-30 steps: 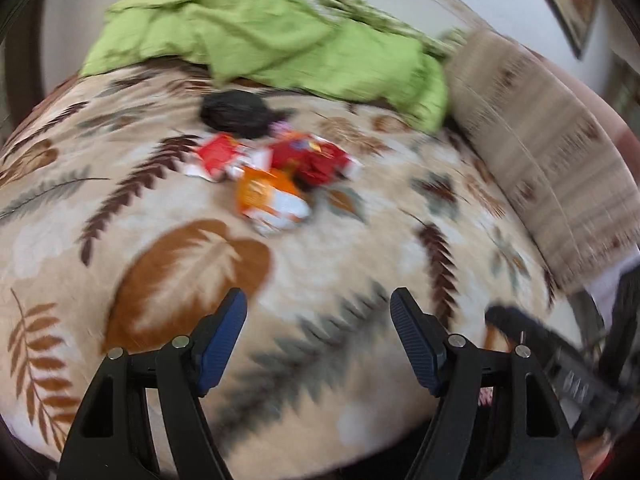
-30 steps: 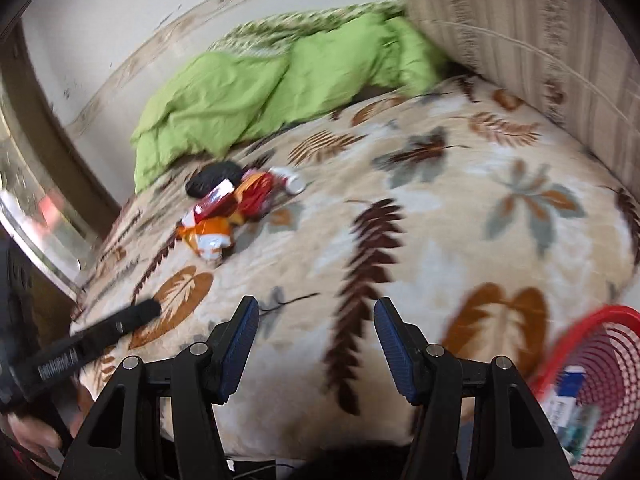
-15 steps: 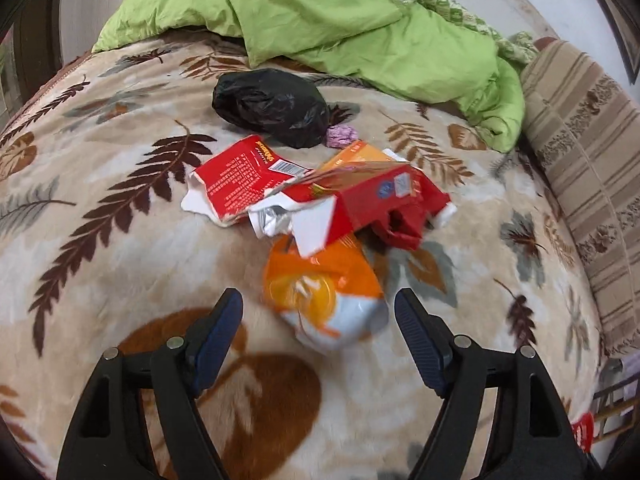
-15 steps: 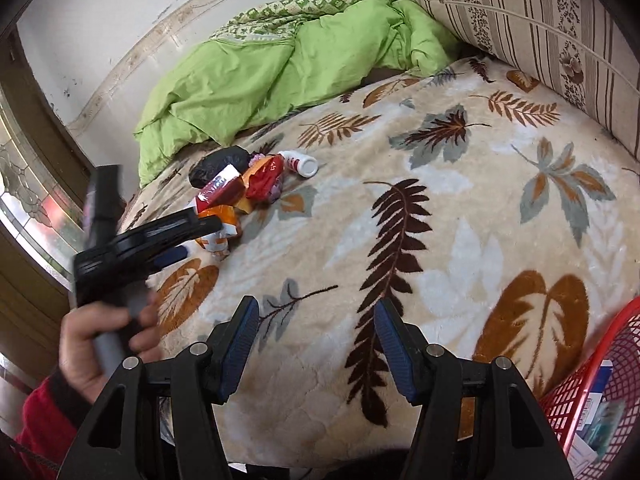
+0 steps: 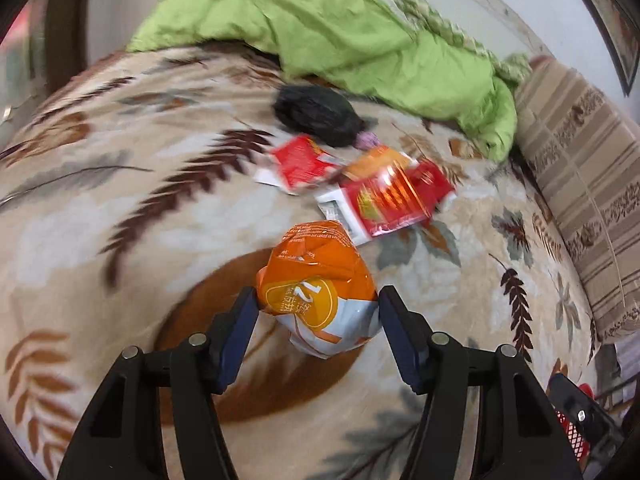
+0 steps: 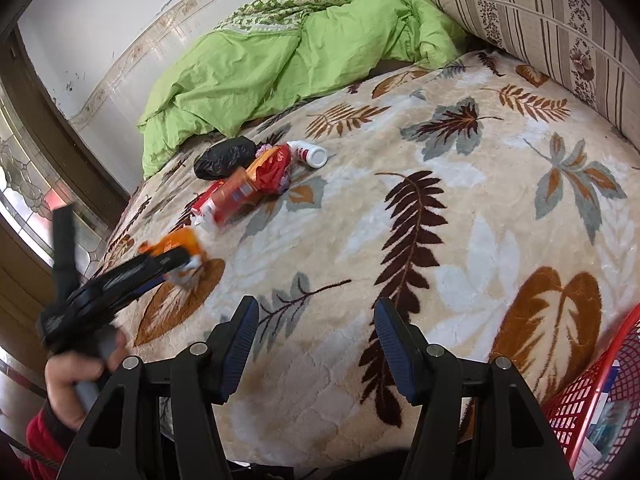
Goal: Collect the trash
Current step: 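Grasp the orange snack bag with the left gripper, then grasp the red cigarette pack with the right gripper while the left holds the orange bag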
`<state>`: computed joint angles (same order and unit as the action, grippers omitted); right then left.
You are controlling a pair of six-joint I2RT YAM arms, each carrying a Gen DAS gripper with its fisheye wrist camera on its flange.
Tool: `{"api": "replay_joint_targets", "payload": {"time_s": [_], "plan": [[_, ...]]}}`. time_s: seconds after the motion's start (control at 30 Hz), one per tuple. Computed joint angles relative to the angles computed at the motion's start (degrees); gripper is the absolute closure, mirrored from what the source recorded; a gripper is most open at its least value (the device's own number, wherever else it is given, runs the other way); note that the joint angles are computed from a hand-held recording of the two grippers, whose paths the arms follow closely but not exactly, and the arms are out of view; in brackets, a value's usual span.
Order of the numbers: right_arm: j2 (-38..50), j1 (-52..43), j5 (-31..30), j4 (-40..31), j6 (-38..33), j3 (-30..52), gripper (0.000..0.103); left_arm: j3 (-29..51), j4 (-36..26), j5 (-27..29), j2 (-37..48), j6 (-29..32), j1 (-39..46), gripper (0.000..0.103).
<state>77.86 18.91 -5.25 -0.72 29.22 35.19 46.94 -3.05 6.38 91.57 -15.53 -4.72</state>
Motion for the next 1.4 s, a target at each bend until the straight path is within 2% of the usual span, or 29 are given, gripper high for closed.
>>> {"api": "replay_joint_targets", "payload": {"time_s": [0.1,0.37,0.47,0.67,0.83,0.93,1.07,1.3,1.4], "plan": [[1.92,0.52,-1.71,-0.81,-0.76,1.99,0.040,-2.71,2.31,-3.63,-2.70,0.53,0.64,0.042],[14.24,2.36,-5.18,-1.77,-2.91,16.88,0.040,-4.95,6.51,-5.27,-3.06,1.46,2.81,0.042],[22.73,1.94,-8.28,-4.24,-4.43,27.74,0.042,-5.02,7.29,-6.17,-2.47,1.80,2.64,0.042],[39.77,3.37,-4.28,-13.30,-9.14,53.18,0.049,-4.69,7.42,-7.55,-1.51,2.12,2.91,0.042],[54.45,2.96,-5.97,-24.55,-11.61,74.73,0.056,-4.36,7.36,-7.45,-0.72,1.92,3.89,0.042],[59.22,2.69,-7.61,-29.64,-12.77,81.63,0.057,-4.14,7.29,-6.64,-0.40,1.74,4.62,0.042],[57.01,2.66,-8.35,-31.09,-16.48,76.86,0.057,-4.08,7.37,-5.34,-0.32,1.33,5.47,0.042],[43.86,3.29,-17.99,-29.03,-19.72,54.37,0.057,-4.35,7.52,-4.27,-0.72,0.59,6.04,0.042],[37.67,4.75,-13.98,-24.88,-21.69,47.70,0.057,-4.54,7.47,-4.46,-1.04,0.32,6.00,0.042]]}}
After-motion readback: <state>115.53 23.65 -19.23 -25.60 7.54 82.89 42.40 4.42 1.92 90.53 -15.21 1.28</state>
